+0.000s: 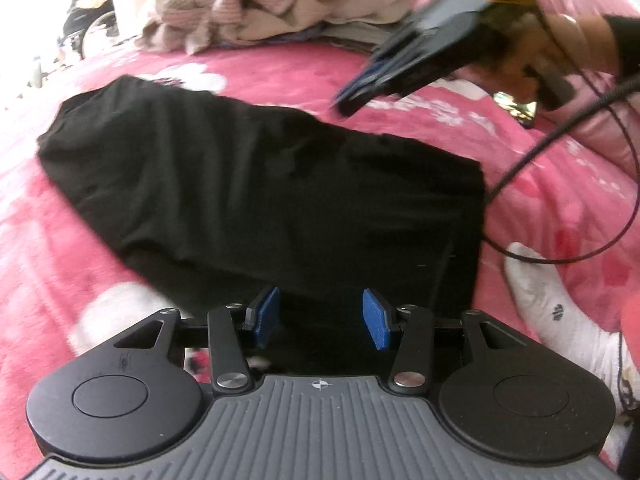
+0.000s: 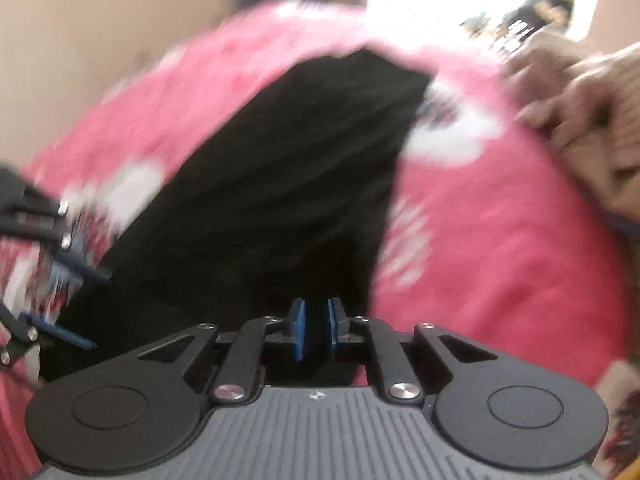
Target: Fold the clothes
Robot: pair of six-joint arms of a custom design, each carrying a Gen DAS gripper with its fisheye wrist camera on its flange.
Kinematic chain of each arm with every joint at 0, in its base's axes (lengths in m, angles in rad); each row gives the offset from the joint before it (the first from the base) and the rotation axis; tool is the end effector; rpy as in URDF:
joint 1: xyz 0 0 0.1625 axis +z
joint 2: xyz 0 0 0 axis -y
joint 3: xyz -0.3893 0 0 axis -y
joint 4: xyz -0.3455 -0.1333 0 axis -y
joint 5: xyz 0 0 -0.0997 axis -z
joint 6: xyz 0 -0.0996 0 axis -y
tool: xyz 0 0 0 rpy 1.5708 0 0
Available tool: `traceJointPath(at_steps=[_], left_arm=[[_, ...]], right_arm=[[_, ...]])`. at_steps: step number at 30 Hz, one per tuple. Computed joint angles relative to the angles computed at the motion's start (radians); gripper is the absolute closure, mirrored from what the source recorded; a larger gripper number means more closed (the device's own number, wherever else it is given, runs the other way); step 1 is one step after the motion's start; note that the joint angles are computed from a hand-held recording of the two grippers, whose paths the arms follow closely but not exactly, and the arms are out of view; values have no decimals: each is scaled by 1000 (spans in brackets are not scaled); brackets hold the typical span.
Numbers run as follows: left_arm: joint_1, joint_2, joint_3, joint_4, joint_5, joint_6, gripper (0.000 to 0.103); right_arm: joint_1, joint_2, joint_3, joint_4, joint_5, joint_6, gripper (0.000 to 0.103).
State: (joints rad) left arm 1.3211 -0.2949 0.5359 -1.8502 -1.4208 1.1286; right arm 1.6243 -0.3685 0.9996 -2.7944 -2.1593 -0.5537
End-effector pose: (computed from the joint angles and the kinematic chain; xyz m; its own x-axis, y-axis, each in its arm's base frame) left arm -0.0569 -0.8229 0.0986 -0.1874 0.9773 -0.0986 0.9729 0.1985 0.1185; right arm 0.1191 -0.7658 0.0858 -0.6973 -0.2101 0.6853 -0.4832 0.8440 -0.2329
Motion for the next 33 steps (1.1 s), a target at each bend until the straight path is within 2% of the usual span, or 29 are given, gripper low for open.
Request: traceJointPath(at_steps=[3, 4, 7, 10, 11, 13, 15, 18, 20, 21, 22, 25, 27, 30, 33], left_arm=[[2, -67, 135, -24, 19, 1, 57], [3, -87, 174, -29, 25, 1, 57], [8, -161, 300, -63, 34, 56, 54], [6, -200, 353, -73, 48, 118, 53], [3, -198, 342, -63, 46, 116, 54], [0, -192, 316, -60, 20, 96, 54], [-4, -181, 296, -70, -5, 72, 54], [-12, -159, 292, -72, 24, 28, 54], [-12, -165, 328, -74, 74, -22, 54], [-10, -190, 376, -99, 73, -13, 52], [-7, -219, 423, -123, 64, 10, 51], [-1, -262, 470, -115, 54, 18, 51], [5, -251, 414, -39, 46, -6, 51], [10, -218, 307, 104, 38, -71, 51], [12, -237, 327, 87, 30, -50, 51]], right_arm=[[-6, -103, 231, -130, 0, 0, 86], [-5, -138, 288, -131, -7, 24, 86], [8, -225, 368, 3, -57, 133, 82], [33, -215, 340, -27, -103, 119, 82], [38, -205, 324, -61, -94, 106, 81], [39, -165, 261, -95, -30, 92, 81], [41, -109, 186, -85, 11, 64, 81], [40, -44, 127, -10, 10, 51, 81], [40, -53, 197, -63, 12, 37, 78], [42, -77, 245, -73, 15, 43, 78], [44, -107, 286, -52, 22, 68, 78], [45, -175, 346, 26, 39, 140, 78], [45, -200, 364, 29, 48, 173, 80], [47, -214, 385, -88, 76, 204, 79], [46, -187, 355, -155, 81, 208, 79]])
